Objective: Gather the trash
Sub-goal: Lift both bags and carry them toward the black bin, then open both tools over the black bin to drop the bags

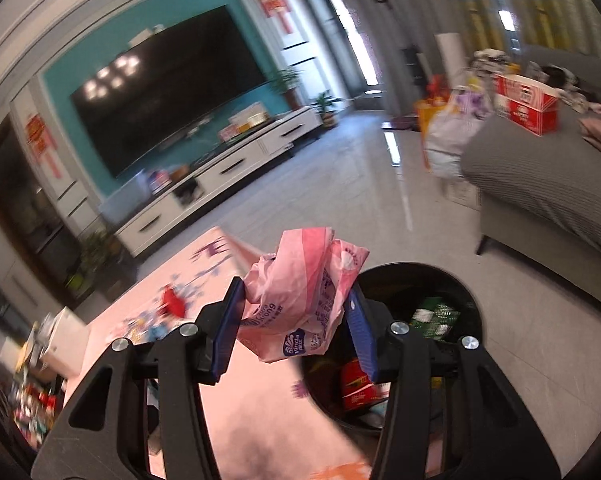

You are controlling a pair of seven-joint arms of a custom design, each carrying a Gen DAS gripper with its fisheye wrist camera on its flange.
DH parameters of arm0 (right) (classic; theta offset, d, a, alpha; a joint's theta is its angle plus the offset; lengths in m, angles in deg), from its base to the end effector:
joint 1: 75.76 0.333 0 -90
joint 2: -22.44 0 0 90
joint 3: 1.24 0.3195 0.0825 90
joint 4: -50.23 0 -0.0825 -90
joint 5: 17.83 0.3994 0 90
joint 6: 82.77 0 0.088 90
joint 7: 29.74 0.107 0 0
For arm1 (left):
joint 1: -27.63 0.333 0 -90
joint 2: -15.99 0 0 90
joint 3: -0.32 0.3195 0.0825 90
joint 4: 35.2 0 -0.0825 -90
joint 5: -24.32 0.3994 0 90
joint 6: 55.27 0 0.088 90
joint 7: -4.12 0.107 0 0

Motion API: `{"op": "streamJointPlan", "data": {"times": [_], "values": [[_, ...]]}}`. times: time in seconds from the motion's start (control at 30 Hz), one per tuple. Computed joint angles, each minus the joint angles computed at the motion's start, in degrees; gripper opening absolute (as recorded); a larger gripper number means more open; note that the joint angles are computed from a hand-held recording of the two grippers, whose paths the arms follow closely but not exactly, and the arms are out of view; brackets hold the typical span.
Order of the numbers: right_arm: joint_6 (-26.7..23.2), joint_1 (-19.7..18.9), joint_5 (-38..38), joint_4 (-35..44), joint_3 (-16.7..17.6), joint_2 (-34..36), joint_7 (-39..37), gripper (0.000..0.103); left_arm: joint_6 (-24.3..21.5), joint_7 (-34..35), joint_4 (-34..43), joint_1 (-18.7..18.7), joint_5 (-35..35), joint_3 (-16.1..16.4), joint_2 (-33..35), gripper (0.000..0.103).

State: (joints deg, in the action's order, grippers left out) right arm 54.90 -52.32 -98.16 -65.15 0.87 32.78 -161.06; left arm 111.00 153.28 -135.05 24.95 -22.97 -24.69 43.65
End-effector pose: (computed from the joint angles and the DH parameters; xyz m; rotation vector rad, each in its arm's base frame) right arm 0.5650 0.2616 0.3846 -0.6906 2.1519 -0.8618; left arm 0.6662 -0.2536 0.3746 -1.1845 2.3907 -1.1990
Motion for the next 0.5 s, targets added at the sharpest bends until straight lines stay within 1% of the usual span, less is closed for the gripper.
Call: {"op": "streamJointPlan", "data": {"times": [0.07, 0.1, 0.2, 0.27, 0.33, 0.4, 0.5], "values": [[-1.4, -0.2, 1.4, -1.8, -0.1, -1.1, 1.4, 0.049, -2.0, -1.3, 1.4, -1.7, 2.2, 0.6, 1.2, 0.062], [-1.8, -0.5, 2.2, -3.1, -0.2, -1.8, 2.2, 0.049, -2.2, -1.6, 1.9, -2.5, 3.1, 0.7, 1.7, 0.062], [-1.9, -1.5, 3.9, -5.2, -0.1, -2.7, 3.6, 0.049, -2.2, -2.9, 3.3, -5.0, 6.4, 1.3, 3.4, 0.062], [-1.6, -2.2, 4.9, -7.0, -0.1, -3.5, 4.6, 0.049, -3.7, -4.7, 4.9, -6.4, 8.9, 1.9, 4.8, 0.062], [-0.8, -3.0, 6.0, -7.8, -0.1, -3.5, 5.4, 0.049, -5.8, -6.2, 6.5, -7.3, 11.2, 2.4, 6.0, 0.062], [0.7, -3.8, 7.3, -8.3, -0.3, -3.0, 5.4, 0.049, -8.9, -8.8, 8.9, -8.8, 13.9, 3.4, 7.8, 0.062], [2.9, -4.7, 8.8, -8.8, -0.7, -2.3, 4.7, 0.049, -11.4, -12.8, 12.4, -11.3, 18.2, 5.3, 10.7, 0.062]]}}
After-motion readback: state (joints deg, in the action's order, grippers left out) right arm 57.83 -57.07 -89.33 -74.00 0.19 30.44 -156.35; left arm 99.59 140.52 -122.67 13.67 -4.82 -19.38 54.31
